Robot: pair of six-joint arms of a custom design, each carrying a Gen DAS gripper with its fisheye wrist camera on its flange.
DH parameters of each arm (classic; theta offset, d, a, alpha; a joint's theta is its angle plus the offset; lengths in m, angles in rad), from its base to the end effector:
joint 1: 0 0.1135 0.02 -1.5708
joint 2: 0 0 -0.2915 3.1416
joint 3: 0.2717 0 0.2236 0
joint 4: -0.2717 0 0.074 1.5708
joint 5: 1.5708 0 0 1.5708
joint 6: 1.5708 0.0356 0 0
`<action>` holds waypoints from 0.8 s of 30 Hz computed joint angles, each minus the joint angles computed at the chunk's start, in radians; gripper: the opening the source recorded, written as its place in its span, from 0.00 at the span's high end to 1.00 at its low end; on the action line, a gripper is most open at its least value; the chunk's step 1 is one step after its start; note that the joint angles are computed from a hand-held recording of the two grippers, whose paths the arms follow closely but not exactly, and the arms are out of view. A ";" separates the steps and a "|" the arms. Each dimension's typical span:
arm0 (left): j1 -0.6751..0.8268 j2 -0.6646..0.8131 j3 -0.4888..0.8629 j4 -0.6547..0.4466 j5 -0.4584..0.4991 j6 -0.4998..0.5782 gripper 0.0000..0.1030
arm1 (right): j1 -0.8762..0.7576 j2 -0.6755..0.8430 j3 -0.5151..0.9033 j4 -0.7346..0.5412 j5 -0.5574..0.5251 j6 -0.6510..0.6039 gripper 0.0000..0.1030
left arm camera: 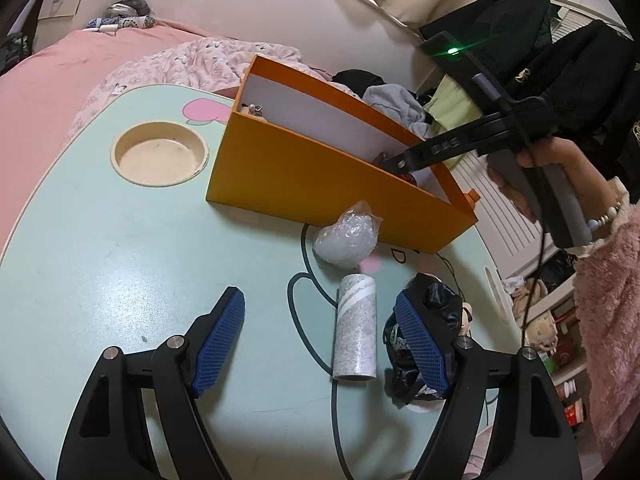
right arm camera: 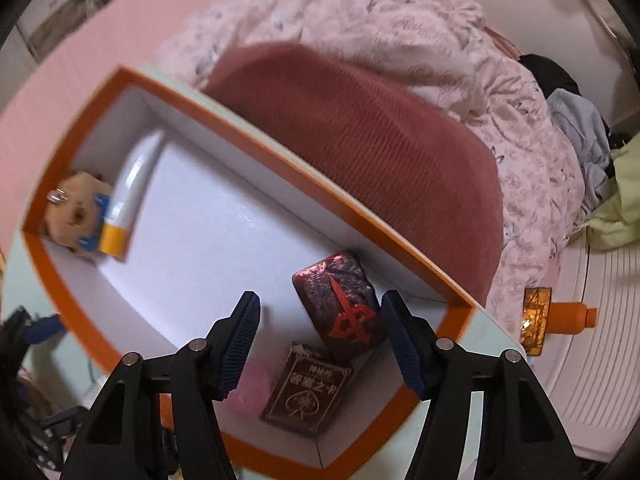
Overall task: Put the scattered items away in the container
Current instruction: 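Grasp the red-and-black box inside the orange box with the right gripper, then place the red-and-black box on the table by the figurine, right gripper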
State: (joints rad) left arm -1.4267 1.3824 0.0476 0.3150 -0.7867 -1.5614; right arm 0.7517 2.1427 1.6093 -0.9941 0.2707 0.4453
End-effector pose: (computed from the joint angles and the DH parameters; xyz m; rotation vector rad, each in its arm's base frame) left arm 0.0430 -0.1211 0.1200 -0.4170 2.2391 -0.5656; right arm 0.2976 0.2651 0.1926 -0.4399 2.9060 -0.2948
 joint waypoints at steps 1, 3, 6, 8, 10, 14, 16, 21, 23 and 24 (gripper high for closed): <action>0.001 0.000 0.001 -0.001 0.001 0.002 0.24 | -0.002 0.018 0.007 -0.009 0.014 -0.006 0.39; 0.003 0.003 0.002 0.001 0.003 0.002 0.24 | -0.015 0.033 0.003 -0.008 0.007 0.003 0.45; -0.001 0.000 0.002 0.000 0.000 0.000 0.24 | -0.027 0.017 -0.007 -0.007 -0.021 0.004 0.61; -0.006 -0.002 0.003 -0.007 -0.002 -0.005 0.24 | -0.029 0.010 -0.012 -0.004 -0.018 0.016 0.61; -0.006 -0.002 0.000 -0.001 -0.003 -0.005 0.24 | -0.025 0.002 -0.015 -0.002 -0.015 0.050 0.61; 0.000 0.003 -0.007 0.015 0.000 0.002 0.24 | -0.007 -0.113 -0.092 0.077 -0.021 0.116 0.61; 0.004 0.003 -0.010 0.021 0.002 0.007 0.24 | 0.000 -0.206 -0.156 0.151 -0.043 0.144 0.61; 0.000 0.014 -0.009 0.022 0.001 0.002 0.24 | 0.109 -0.519 -0.421 0.348 -0.030 0.342 0.61; -0.001 0.016 -0.009 0.023 0.001 0.001 0.24 | 0.219 -0.626 -0.536 0.384 0.051 0.464 0.61; -0.001 0.016 -0.009 0.023 0.001 0.001 0.24 | 0.271 -0.650 -0.576 0.383 0.077 0.541 0.61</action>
